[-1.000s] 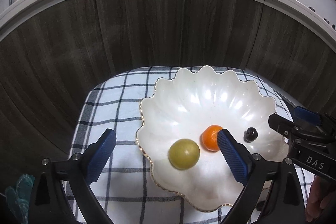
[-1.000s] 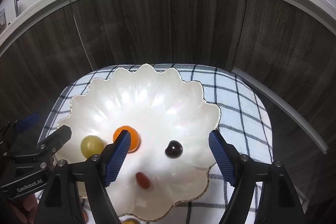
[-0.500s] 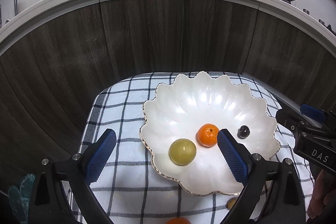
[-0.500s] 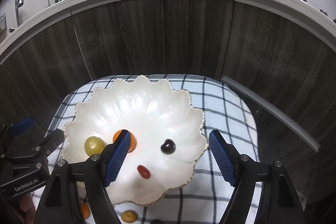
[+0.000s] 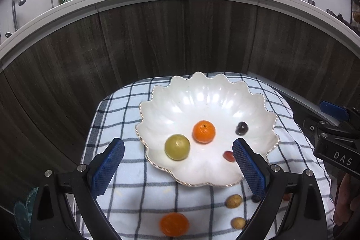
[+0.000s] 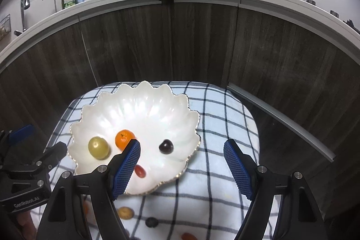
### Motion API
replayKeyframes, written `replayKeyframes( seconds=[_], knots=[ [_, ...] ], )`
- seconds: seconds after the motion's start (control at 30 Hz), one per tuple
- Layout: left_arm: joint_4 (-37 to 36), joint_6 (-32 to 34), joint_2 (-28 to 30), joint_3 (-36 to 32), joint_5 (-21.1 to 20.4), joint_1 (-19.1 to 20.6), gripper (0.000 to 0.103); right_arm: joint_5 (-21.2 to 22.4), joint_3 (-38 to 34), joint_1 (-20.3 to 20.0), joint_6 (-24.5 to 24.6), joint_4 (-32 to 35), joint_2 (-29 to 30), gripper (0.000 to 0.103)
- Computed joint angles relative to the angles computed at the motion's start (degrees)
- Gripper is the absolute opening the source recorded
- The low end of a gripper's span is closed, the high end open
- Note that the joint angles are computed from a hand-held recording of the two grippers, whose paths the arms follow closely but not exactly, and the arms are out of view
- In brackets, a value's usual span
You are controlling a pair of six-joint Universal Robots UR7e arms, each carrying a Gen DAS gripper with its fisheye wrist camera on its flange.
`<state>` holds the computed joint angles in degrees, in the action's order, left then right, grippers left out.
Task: Organize fruits
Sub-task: 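Withdraw both tools from the bowl toward the fruits on the cloth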
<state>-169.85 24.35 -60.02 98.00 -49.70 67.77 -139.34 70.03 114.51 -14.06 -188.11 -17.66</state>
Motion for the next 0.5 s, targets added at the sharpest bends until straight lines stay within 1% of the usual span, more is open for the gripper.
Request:
replayKeyframes(
  seconds=[0.17,0.4,0.5],
  knots=[
    [-1.69,0.7,-1.3,2.94,0.29,-1.0,0.098,-0.42,4.06,0.32,-0.27,-2.64,-1.82,0.077],
    [-1.85,0.35,-2.93,5.71,0.33,-1.3,0.098,-0.26,8.78,0.3,2.79,-3.53,-4.0,0.077],
    [-3.13,1.03,-3.39,7.18,0.9,-1.52,0.098,-0.77,10.07,0.39,3.2,-4.33,-4.21,0.077]
  ],
)
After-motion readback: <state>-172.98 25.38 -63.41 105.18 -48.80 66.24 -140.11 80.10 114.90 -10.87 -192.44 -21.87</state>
